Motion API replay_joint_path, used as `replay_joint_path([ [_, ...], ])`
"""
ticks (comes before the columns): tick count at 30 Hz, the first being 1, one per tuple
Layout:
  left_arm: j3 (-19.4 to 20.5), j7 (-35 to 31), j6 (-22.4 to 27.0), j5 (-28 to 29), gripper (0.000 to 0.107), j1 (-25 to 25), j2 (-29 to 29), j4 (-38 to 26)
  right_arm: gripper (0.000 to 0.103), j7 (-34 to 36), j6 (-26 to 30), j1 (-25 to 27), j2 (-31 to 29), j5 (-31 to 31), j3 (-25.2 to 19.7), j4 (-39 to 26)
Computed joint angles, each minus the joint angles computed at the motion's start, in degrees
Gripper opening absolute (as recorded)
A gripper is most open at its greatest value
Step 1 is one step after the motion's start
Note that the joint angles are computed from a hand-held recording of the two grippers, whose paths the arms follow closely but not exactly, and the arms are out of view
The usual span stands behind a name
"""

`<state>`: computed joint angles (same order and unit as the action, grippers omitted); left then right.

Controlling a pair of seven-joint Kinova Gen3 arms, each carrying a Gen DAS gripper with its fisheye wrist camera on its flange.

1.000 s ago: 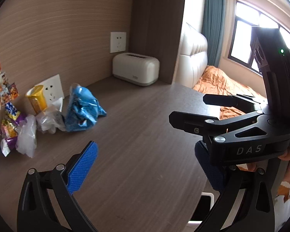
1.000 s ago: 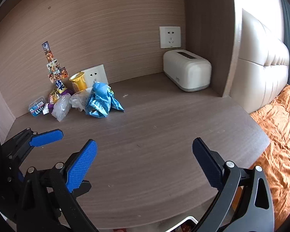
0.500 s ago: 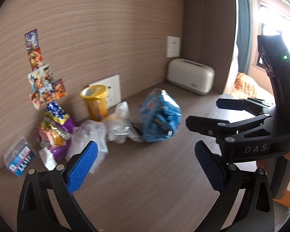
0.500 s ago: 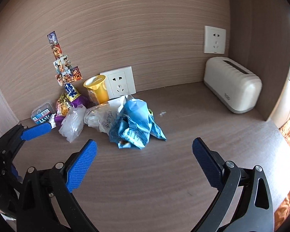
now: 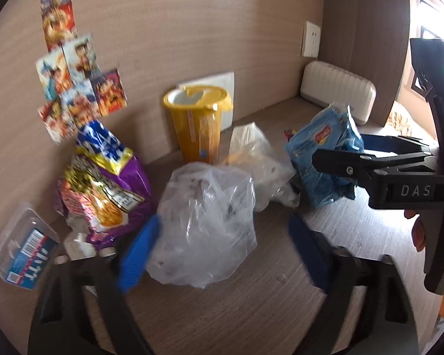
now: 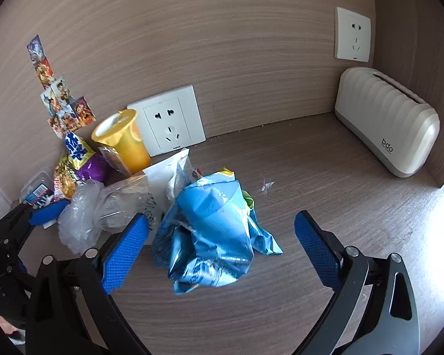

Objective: Collect trash
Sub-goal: 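Grasp the clear plastic bag with the left tool while the right tool grasps the blue snack bag, then carry both bags over the floor bin and open both tools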

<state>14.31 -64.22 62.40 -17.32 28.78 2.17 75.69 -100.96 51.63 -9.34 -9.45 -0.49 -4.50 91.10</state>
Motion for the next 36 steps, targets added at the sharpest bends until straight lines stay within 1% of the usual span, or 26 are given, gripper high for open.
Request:
replay_joint_path([
  [1, 0.4, -0.8, -0.2, 1.6, 0.066, -1.4, 0.1, 0.0, 0.067, 1.0, -0.5, -0.9, 0.1, -1.0, 1.1, 0.3],
  [2, 0.2, -1.1, -0.8, 2.3, 0.062, -1.6, -0.1, 0.3, 0.065, 1.3, -0.6, -0.8, 0.1, -1.3, 1.2, 0.4],
  [3, -0.6, -1.0, -1.1, 2.0, 0.054, -0.9, -0.2, 0.6, 0.061, 1.8, -0.7, -0.2, -0.1, -1.7, 0.8, 0.6],
  [4, -0.4, -0.9, -0.9, 1.6, 0.05, -0.8, 0.0, 0.4, 0.058, 2.3, -0.4, -0.3, -0.2, -1.6, 0.7, 0.5],
  [5, -0.4, -1.2, -0.6, 1.5, 0.048, -0.8, 0.0, 0.2, 0.057, 2.4, -0.1, -0.2, -0.5, -1.3, 0.5, 0.6],
  [7, -0.2, -0.8, -0.4, 1.3, 0.044, -0.7, -0.8, 0.3, 0.055, 2.3, 0.5, -0.2, -1.7, -0.2, -0.1, 0.9],
  [9, 0.3, 0.2, 0.2, 0.9, 0.044, -0.5, -1.9, 0.0, 0.055, 2.3, 0.9, 0.0, -3.1, 0.5, -0.4, 1.3],
  [11, 1.2, 1.1, 1.4, -0.4, 0.044, -0.1, -2.5, -0.7, 0.055, 2.9, 1.7, 0.0, -5.0, -0.2, 0.1, 1.6],
  [16, 4.6, 4.4, 5.1, -4.0, 0.044, 1.9, -4.0, -3.1, 0.055, 4.2, 3.5, 0.5, -10.3, -1.9, 1.4, 3.0],
  [20, 8.0, 8.7, 8.3, -7.9, 0.044, 5.2, -3.4, -5.7, 0.055, 5.9, 6.2, 0.8, -14.4, -3.5, 3.2, 3.4],
  [21, 9.2, 10.4, 9.2, -9.3, 0.044, 6.7, -3.1, -6.5, 0.055, 6.4, 7.1, 0.9, -15.6, -3.9, 3.8, 3.4],
  [23, 10.0, 12.3, 10.1, -10.7, 0.044, 9.0, -2.5, -7.6, 0.055, 7.4, 9.2, 1.3, -17.8, -4.2, 4.8, 3.2],
  [25, 11.5, 15.1, 11.4, -12.9, 0.044, 12.5, -1.4, -9.0, 0.055, 8.2, 11.1, 1.8, -19.7, -4.2, 5.6, 3.1],
  [29, 12.6, 18.4, 12.8, -15.0, 0.044, 19.3, 0.8, -11.2, 0.055, 9.3, 17.3, 3.8, -25.1, -3.4, 7.7, 2.6],
  [33, 13.5, 20.4, 13.1, -16.7, 0.044, 26.4, 3.7, -13.4, 0.055, 9.9, 23.6, 5.9, -30.0, -1.9, 9.9, 2.3],
  [36, 13.4, 20.5, 11.9, -16.2, 0.044, 30.5, 5.8, -14.6, 0.055, 10.1, 28.7, 7.7, -33.2, -0.3, 11.6, 2.1],
])
